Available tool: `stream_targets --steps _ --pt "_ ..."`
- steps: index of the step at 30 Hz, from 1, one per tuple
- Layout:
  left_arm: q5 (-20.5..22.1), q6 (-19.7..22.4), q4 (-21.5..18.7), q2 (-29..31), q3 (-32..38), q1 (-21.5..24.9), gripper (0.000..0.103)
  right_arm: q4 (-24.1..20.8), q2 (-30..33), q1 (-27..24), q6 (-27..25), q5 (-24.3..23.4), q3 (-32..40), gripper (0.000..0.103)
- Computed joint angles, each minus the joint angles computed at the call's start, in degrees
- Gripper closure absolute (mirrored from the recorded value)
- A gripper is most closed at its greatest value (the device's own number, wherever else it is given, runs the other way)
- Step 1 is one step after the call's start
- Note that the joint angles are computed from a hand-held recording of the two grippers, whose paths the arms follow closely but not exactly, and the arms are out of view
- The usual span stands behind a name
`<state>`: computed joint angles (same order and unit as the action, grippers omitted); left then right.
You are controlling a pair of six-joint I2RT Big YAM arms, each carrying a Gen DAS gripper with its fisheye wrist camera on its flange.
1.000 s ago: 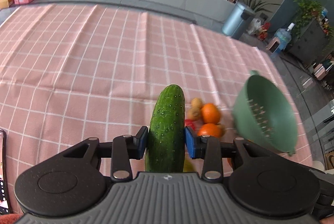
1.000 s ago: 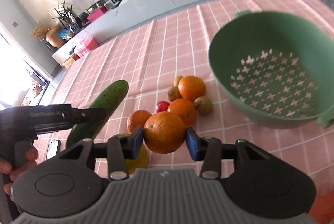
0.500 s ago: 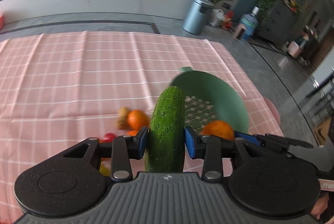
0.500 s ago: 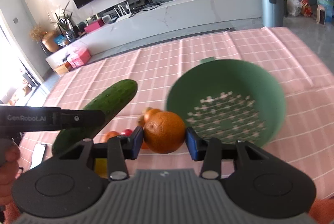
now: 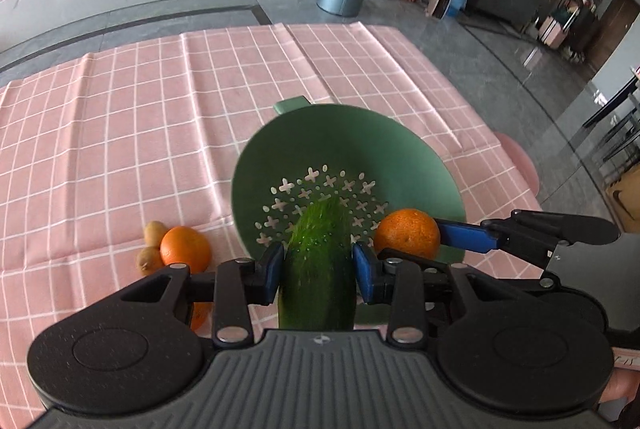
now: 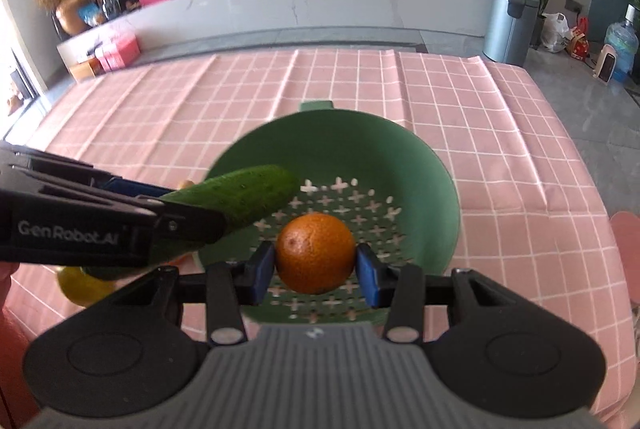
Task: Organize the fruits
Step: 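Carry cucumber and orange into the green colander and open both tools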
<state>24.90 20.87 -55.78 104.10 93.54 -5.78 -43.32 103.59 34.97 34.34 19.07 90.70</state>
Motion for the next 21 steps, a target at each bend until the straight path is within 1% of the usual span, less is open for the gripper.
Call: stream_targets --steps 5,6,14,17,21 --pt "-2.6 1.9 -0.9 1.8 1.5 -1.6 0.062 -1.4 2.1 -1.5 -1.6 -1.8 1.5 0.062" --pt "-2.8 2.2 0.0 1.6 1.2 -1.8 0.062 -1.8 2.5 -1.7 -1.8 -2.3 1.9 0.062" --pt "-3.4 4.5 -0.1 2.1 2.2 -2.5 0.062 -4.1 5.4 -2.5 -3.4 -3.8 4.2 0.062" --pt "-3.3 5.3 -2.3 2.2 2.7 -2.1 0.062 -4.4 5.8 -2.6 -3.7 -4.1 4.3 0.062" --pt "-3.1 5.0 -5.2 3.1 4.4 -1.6 0.062 -4.4 6.1 -2.4 -4.1 -3.8 4.5 0.062"
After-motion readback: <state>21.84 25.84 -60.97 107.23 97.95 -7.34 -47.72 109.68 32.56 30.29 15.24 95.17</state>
